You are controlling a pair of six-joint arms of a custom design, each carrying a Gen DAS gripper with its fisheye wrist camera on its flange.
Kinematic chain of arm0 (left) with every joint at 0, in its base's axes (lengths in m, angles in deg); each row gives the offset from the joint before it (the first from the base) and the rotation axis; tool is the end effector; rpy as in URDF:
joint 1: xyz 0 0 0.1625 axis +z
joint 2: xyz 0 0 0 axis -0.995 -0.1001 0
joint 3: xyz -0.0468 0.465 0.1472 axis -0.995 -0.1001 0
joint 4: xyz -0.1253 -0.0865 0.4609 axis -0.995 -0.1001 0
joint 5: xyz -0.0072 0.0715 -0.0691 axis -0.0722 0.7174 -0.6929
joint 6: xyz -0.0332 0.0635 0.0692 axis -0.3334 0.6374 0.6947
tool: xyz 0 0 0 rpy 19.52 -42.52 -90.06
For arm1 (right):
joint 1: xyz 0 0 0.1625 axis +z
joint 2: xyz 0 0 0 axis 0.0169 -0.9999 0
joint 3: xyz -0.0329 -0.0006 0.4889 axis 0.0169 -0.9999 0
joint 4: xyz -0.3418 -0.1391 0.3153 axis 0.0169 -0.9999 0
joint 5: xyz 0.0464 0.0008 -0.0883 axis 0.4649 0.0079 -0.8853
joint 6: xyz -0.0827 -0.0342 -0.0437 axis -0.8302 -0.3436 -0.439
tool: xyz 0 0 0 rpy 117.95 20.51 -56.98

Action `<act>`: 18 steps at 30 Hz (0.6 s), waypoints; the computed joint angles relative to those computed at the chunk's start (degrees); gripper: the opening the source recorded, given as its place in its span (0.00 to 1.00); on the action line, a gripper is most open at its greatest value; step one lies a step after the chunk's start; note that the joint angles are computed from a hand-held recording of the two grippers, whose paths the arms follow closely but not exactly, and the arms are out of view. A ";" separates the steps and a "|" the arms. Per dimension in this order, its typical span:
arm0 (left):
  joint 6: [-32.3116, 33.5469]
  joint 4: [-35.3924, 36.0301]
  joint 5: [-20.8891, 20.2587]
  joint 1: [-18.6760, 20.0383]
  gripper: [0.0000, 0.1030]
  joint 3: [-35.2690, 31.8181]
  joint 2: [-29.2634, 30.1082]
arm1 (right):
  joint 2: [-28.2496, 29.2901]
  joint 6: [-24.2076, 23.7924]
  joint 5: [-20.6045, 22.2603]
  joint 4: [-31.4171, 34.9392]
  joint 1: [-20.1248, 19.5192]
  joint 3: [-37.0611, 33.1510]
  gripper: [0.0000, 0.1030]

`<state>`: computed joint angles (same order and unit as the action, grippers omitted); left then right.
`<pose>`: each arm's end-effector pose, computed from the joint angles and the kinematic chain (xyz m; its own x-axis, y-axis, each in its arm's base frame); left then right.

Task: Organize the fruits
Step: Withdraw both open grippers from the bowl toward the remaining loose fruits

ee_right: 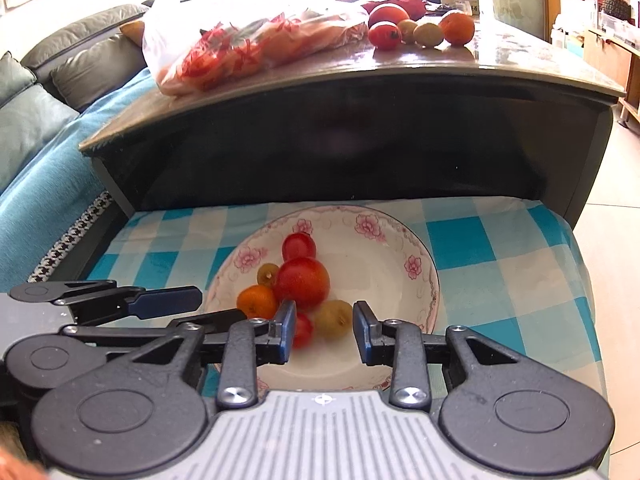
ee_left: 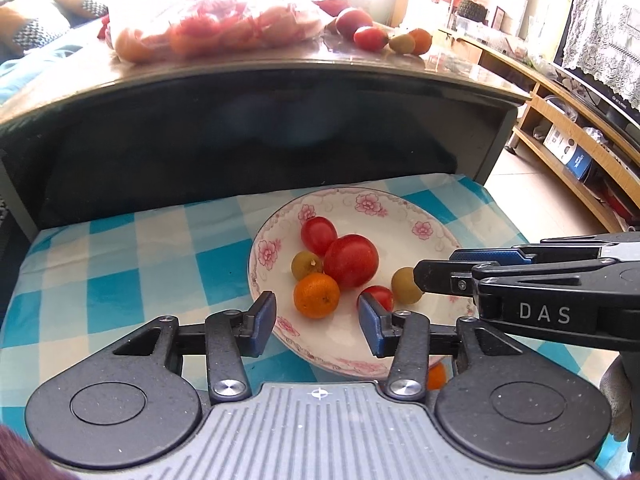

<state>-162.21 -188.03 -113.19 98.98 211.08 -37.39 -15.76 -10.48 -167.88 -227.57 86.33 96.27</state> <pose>-0.3929 -0.3215 0.0098 -0.7697 -0.0529 -0.6362 0.4013 0.7348 -0.5468 0.1019 -0.4072 0.3173 -0.7480 -0.5182 0.4146 -0.6472 0.7078 -0.2830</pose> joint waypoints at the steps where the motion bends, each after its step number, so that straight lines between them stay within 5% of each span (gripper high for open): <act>1: -0.36 0.48 -0.06 -0.37 0.52 0.04 -0.20 | -0.48 0.10 0.00 0.30 0.15 0.11 0.33; 18: -7.19 2.64 -5.87 -8.54 0.55 3.16 -1.78 | -13.24 0.50 0.77 9.97 0.81 5.27 0.34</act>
<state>-169.40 -185.38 -119.06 90.44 214.24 -39.17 -29.00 -9.97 -167.11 -217.60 87.14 101.54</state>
